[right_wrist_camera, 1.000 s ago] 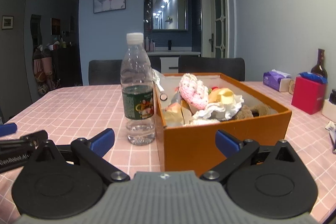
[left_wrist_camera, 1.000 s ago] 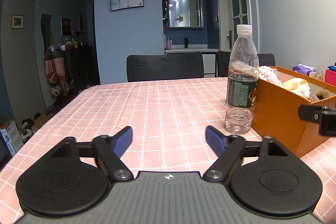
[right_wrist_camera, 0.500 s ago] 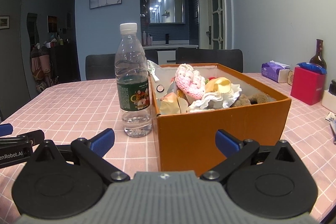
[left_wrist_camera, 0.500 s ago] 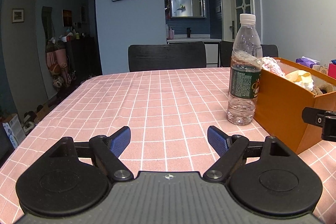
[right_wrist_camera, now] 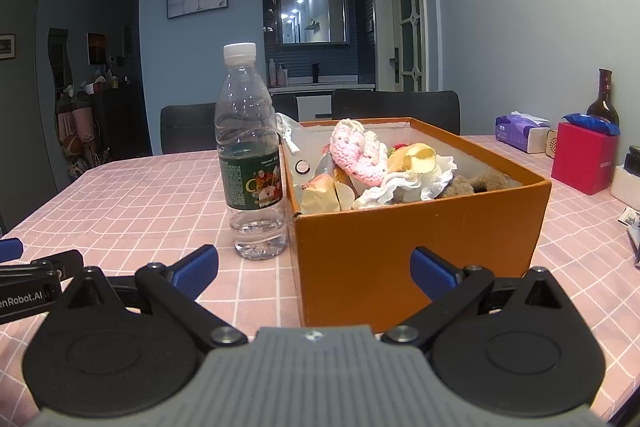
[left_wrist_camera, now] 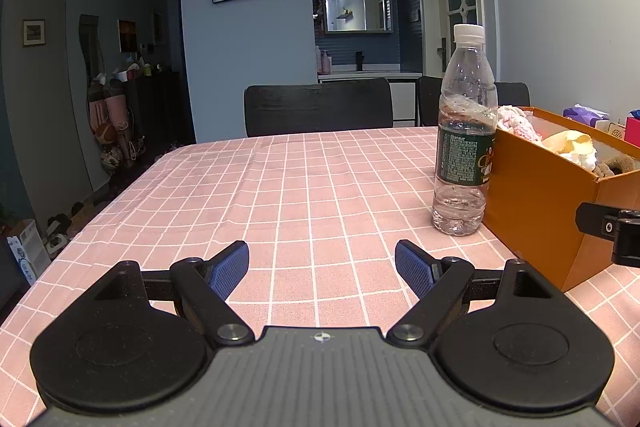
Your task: Organize soft objects
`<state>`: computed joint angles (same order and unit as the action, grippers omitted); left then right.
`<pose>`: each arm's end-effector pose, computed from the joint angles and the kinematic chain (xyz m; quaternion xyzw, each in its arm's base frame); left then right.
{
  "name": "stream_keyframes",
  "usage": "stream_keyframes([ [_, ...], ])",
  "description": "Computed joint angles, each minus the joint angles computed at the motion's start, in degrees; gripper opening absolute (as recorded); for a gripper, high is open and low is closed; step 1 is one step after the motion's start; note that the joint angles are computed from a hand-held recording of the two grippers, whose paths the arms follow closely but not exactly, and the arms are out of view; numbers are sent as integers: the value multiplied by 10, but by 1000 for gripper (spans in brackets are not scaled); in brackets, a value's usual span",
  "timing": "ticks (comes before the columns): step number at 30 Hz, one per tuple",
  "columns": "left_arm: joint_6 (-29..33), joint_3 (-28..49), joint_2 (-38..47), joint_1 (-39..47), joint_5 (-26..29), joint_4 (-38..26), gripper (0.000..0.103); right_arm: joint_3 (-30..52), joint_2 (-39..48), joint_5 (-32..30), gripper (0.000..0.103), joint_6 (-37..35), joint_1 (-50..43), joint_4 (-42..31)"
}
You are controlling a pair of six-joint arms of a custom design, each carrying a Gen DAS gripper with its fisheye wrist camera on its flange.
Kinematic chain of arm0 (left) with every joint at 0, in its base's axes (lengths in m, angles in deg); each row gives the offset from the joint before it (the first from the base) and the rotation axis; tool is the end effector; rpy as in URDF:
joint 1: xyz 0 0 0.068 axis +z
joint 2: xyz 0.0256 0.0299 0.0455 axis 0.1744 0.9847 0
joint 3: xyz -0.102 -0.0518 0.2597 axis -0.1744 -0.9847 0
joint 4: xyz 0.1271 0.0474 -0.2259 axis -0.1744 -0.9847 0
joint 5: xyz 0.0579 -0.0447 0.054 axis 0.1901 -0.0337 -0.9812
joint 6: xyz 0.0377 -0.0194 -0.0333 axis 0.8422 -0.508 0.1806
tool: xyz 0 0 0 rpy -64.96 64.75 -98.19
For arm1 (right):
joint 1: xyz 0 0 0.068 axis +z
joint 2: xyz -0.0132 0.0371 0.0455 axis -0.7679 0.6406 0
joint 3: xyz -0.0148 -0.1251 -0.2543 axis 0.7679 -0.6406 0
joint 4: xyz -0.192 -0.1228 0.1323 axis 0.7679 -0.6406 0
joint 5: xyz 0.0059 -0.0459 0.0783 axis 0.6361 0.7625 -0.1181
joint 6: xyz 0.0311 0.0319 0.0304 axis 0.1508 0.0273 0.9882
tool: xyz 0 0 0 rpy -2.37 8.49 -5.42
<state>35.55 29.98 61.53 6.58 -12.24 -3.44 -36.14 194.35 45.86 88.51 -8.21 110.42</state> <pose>0.2852 -0.0224 0.0198 0.1266 0.8271 -0.0381 0.5463 0.2406 0.1788 0.0242 0.1340 0.8177 -0.0611 0.5564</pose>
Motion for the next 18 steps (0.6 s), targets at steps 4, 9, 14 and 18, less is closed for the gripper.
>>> stream_keyframes([
  [4,1,0,-2,-1,1,-2,97,2,1,-2,100,2,-2,-4],
  [9,1,0,-3,-1,0,-3,97,2,2,-2,100,2,-4,-3],
  [14,1,0,-2,-1,1,-3,97,6,4,-3,100,5,-3,-8],
  [18,-3,1,-4,-1,-1,-7,97,8,4,-3,100,6,-3,-11],
])
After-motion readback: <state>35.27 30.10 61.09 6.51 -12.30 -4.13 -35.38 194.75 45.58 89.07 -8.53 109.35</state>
